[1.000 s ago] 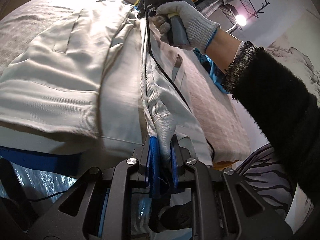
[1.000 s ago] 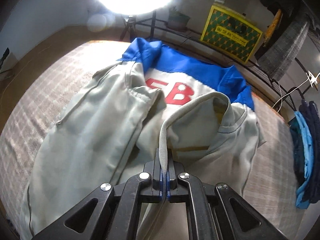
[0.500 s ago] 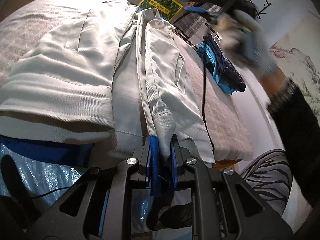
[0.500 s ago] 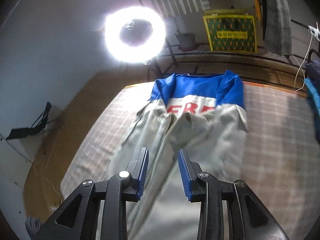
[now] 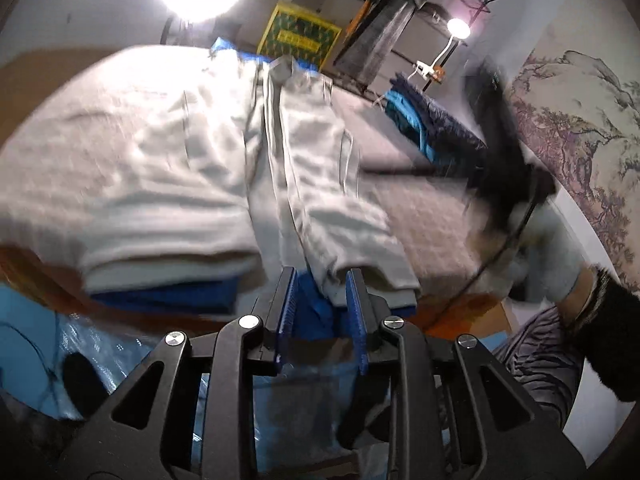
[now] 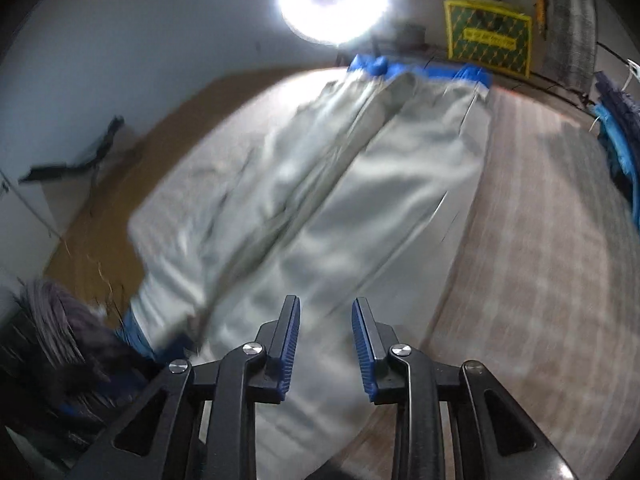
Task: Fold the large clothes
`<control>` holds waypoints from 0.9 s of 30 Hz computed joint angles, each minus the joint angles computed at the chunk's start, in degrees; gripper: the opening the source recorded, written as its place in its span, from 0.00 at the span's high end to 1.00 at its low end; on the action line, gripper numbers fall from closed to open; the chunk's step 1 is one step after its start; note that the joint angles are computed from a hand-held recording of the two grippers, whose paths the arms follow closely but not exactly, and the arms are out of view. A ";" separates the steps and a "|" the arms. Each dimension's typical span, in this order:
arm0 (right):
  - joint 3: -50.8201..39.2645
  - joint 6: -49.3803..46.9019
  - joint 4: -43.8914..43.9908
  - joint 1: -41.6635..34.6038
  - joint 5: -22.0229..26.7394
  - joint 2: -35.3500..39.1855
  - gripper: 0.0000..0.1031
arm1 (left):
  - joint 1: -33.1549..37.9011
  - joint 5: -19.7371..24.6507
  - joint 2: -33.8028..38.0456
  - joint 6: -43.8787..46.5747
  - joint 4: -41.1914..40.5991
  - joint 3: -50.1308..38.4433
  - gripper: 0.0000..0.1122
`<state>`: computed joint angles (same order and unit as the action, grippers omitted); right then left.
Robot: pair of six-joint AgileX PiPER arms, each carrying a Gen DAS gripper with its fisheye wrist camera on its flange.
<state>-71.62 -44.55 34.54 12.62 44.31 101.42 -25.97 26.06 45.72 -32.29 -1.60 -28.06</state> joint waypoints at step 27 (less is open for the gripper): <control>-42.86 7.28 0.72 -4.73 7.16 22.27 0.56 | 22.91 14.61 32.24 67.05 -44.73 -21.87 0.79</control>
